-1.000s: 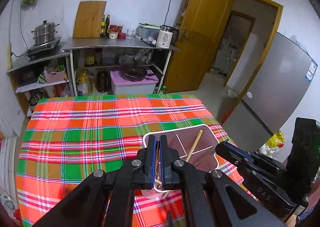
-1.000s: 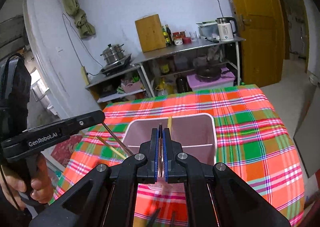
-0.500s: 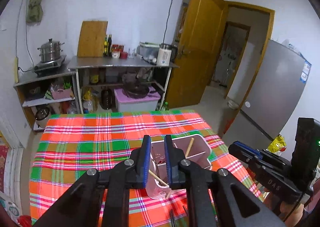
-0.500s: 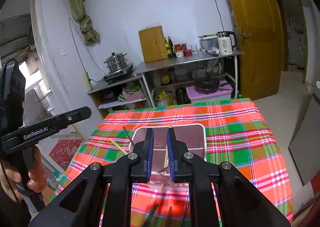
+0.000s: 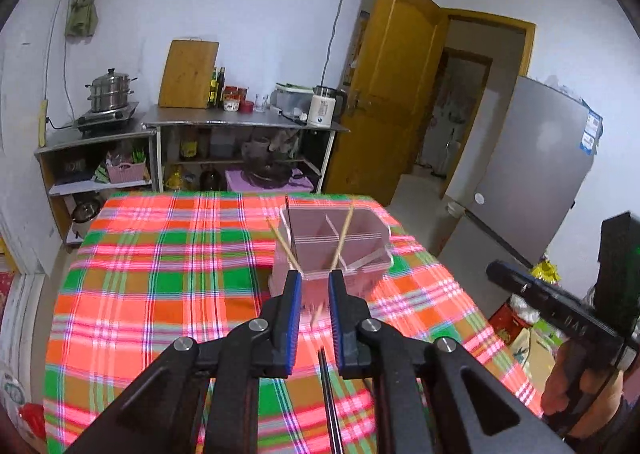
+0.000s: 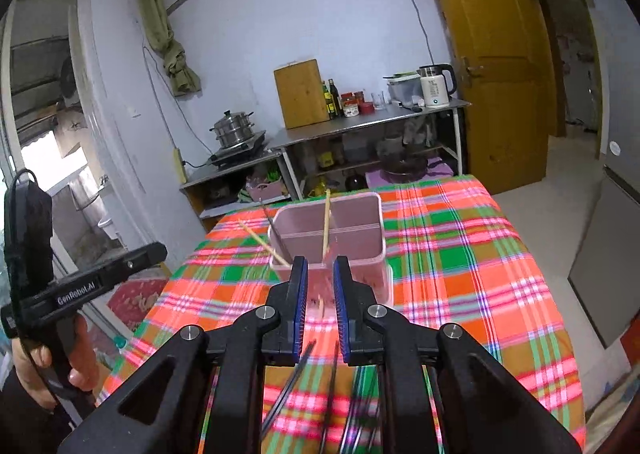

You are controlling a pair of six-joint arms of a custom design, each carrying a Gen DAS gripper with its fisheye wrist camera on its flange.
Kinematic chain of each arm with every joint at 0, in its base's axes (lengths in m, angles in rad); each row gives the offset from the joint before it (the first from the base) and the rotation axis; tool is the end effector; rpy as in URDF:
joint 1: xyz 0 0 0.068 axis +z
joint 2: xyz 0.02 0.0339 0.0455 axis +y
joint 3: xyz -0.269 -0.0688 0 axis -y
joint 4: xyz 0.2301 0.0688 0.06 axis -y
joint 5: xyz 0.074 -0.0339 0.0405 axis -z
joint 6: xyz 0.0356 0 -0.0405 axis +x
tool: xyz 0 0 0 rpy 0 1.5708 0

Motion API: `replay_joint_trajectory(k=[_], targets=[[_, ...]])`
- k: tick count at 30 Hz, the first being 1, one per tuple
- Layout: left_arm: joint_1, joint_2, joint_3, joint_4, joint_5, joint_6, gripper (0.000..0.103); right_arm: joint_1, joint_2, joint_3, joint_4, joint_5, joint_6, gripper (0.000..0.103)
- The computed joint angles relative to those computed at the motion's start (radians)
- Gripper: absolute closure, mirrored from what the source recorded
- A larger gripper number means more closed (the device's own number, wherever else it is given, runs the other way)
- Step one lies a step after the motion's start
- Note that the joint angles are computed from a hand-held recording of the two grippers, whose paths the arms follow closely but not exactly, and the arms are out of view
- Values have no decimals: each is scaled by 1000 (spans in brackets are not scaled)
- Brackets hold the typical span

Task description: Organize utensils

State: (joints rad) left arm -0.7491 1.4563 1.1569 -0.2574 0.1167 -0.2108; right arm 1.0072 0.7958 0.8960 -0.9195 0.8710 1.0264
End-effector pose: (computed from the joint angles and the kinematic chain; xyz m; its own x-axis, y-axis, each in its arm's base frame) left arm 0.2313 -0.2207 0.3124 -0.5351 0.2138 -0.8173 0.6512 0.7207 -0.2378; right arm 0.0876 0.0877 0.3176 -0.4292 0.3521 -0.8317 0.1964 0.9352 0.2946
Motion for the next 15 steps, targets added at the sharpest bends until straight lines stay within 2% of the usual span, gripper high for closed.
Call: replay_joint_trajectory(k=[2, 5, 11, 15], targets=[[-22, -47, -77, 24, -18, -6, 90, 100, 15, 7, -99, 63, 130, 90], [-48, -98, -155, 39, -51, -10, 90, 265, 55, 17, -287, 140, 393, 90], [-76, -194, -316, 70, -76, -44, 90, 518, 156, -6, -539, 153, 870, 90], [-90, -219, -382, 86, -92, -60, 90, 599, 203, -38, -576, 126, 1011, 90]])
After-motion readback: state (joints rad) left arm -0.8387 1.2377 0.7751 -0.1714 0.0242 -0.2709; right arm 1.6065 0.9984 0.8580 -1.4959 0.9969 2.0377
